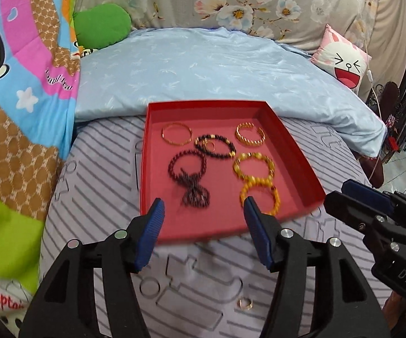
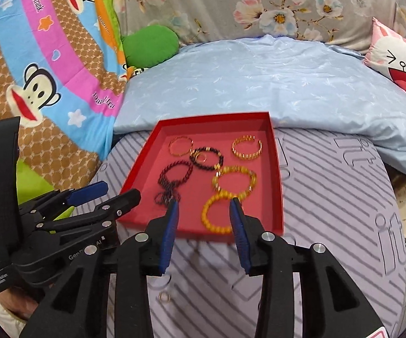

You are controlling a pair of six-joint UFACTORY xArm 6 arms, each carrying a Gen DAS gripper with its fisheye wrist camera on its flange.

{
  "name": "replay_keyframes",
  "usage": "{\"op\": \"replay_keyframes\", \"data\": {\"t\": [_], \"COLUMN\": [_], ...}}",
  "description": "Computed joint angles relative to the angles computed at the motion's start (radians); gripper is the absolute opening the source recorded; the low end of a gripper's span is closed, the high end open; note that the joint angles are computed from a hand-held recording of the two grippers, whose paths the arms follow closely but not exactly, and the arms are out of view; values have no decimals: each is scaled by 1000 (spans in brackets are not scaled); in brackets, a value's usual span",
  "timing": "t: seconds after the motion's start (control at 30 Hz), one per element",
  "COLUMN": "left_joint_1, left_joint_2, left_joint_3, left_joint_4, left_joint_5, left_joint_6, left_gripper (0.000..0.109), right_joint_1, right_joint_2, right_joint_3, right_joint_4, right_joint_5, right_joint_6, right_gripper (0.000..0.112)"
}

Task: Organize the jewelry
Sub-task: 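Withdraw both open grippers from the tray to the gold hoop earrings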

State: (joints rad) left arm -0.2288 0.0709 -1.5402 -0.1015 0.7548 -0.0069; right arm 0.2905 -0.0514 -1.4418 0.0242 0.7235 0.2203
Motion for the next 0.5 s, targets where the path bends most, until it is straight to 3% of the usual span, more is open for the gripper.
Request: {"op": "replay_keyframes", "data": {"t": [0.5], "left_joint_1": [-41], "left_joint_2": [-328], "left_joint_3": [415], "left_joint_4": [65], "left_joint_5": [-43], "left_joint_6": [-126], "left_gripper": [55], "right_joint_1": [70], "right_joint_2": [-284], "right_joint_3": [350], "right_joint_4": [-51], "right_joint_5": [17], "right_joint_6": [101], "right_gripper": [37]}}
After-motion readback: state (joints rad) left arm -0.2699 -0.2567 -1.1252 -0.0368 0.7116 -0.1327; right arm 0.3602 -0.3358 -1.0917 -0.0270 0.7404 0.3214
